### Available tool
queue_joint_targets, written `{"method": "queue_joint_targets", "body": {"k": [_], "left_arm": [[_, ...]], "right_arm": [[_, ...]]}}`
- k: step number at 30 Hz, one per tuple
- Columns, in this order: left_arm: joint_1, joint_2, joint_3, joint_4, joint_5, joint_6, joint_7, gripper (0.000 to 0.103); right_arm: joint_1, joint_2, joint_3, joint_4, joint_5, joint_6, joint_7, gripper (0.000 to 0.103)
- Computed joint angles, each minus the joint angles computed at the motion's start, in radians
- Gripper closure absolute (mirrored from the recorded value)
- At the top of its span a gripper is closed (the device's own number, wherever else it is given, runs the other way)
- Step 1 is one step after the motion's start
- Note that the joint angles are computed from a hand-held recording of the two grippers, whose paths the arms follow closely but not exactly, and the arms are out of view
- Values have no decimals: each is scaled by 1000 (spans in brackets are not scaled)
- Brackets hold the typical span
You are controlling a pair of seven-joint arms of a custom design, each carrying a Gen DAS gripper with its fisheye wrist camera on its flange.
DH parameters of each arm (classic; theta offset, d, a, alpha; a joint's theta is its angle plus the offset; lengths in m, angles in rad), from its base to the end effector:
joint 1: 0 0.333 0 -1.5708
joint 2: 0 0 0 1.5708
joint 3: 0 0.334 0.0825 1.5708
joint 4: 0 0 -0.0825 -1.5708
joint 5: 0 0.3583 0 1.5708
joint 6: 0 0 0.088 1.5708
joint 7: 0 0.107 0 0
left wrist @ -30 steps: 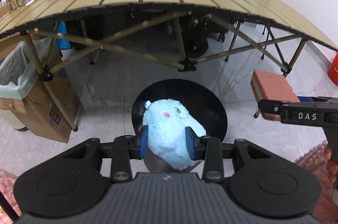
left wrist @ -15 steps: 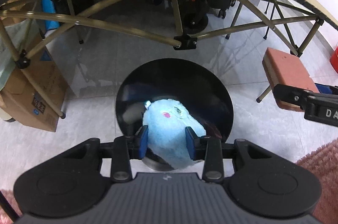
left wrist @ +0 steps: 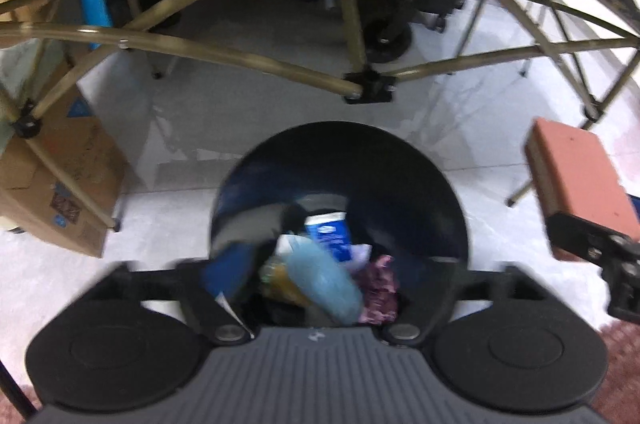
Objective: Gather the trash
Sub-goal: 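Open the left gripper over the bin to drop the plush toy, then open the right gripper over the bin to drop the pink sponge block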
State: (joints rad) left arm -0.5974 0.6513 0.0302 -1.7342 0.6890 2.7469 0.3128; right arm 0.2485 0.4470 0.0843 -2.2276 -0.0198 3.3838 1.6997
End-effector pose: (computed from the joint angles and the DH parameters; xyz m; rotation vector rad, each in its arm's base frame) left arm 0.5643 -0.3934 0.2690 -2.0264 1.8580 -0.5408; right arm 0.5583 0.1917 0.2928 -1.9254 1.5692 -0.4529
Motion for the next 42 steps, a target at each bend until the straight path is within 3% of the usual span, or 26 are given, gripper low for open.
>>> {"method": "queue_joint_targets", "body": {"k": [2,8,19,28,38,42], "left_arm": [[-26,0,29,4,25,-17,-43,0],[19,15,-24,25,-20,-72,15,0],[-14,15,-3,36,49,-110,-6,0],[-27,-12,-1,15,152,-152,-74,0],[-5,-91,-19,-66,270,-215,-207,0],[18,-130,-37,-110,308,-244,-271,0]], "right_arm": [[-1,2,1,-1,-1,5,-2,21],[-29,5,29,-4,-18,9,-1,21],[-23,5,23,-10,-22,23,3,21],[-25,5,34,-6,-37,32,1,21],[37,31,9,29,-36,35,-40,21],[2,51,63,51,-70,34,-50,21]]}}
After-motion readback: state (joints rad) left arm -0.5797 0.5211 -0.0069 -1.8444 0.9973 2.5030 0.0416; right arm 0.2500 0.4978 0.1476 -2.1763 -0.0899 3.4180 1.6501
